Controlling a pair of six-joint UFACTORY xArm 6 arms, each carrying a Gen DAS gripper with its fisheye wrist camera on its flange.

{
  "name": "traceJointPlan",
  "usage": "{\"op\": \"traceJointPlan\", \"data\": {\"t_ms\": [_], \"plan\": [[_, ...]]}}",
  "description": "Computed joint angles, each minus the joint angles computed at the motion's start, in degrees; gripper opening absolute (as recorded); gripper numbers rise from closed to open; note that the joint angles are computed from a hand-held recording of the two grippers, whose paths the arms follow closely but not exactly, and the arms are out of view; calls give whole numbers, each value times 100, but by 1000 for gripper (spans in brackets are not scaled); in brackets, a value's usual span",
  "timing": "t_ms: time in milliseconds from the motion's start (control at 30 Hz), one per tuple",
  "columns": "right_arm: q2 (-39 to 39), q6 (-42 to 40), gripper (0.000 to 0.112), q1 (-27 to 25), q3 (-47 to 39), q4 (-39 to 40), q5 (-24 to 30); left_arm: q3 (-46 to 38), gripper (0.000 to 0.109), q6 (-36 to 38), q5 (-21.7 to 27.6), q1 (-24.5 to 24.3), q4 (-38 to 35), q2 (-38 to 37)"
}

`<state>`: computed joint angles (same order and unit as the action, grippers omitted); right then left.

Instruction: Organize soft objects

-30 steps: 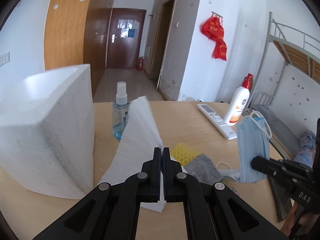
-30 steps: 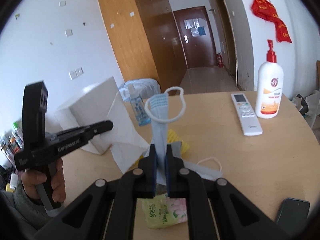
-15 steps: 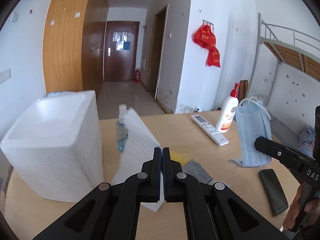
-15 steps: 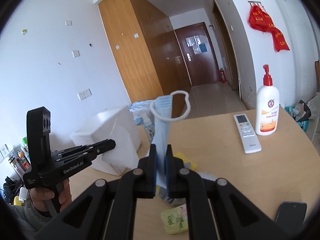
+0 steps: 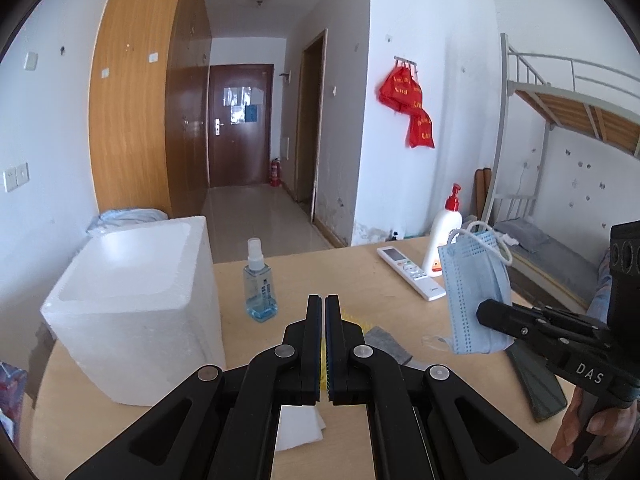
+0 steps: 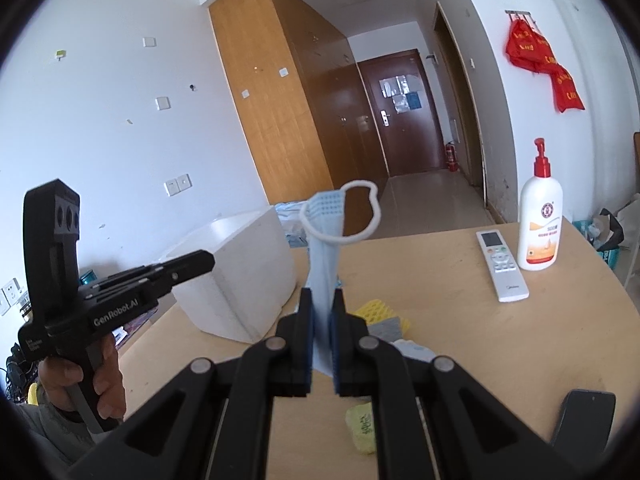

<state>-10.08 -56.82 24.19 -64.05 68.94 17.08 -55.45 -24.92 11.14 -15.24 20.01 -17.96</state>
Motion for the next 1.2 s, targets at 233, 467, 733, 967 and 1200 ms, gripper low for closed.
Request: {"op": "traceJointPlan", "data": {"t_ms": [233,467,733,967,1200], "plan": [[-57,48,10,51,148,-66,2,327,2,509,141,-8,-782,228],[81,106,10,27,115,-124,116,81,14,80,660,11,-426,743],[186,111,10,-30,85,-114,187,-26,70,-204,665,21,-334,980],[233,98,10,-73,79,-92,222,-319,70,-213,1077,43,-483,1311],[207,114,10,-99,113,-89,225,-477,70,-245,1315,44,-508,1500]]}}
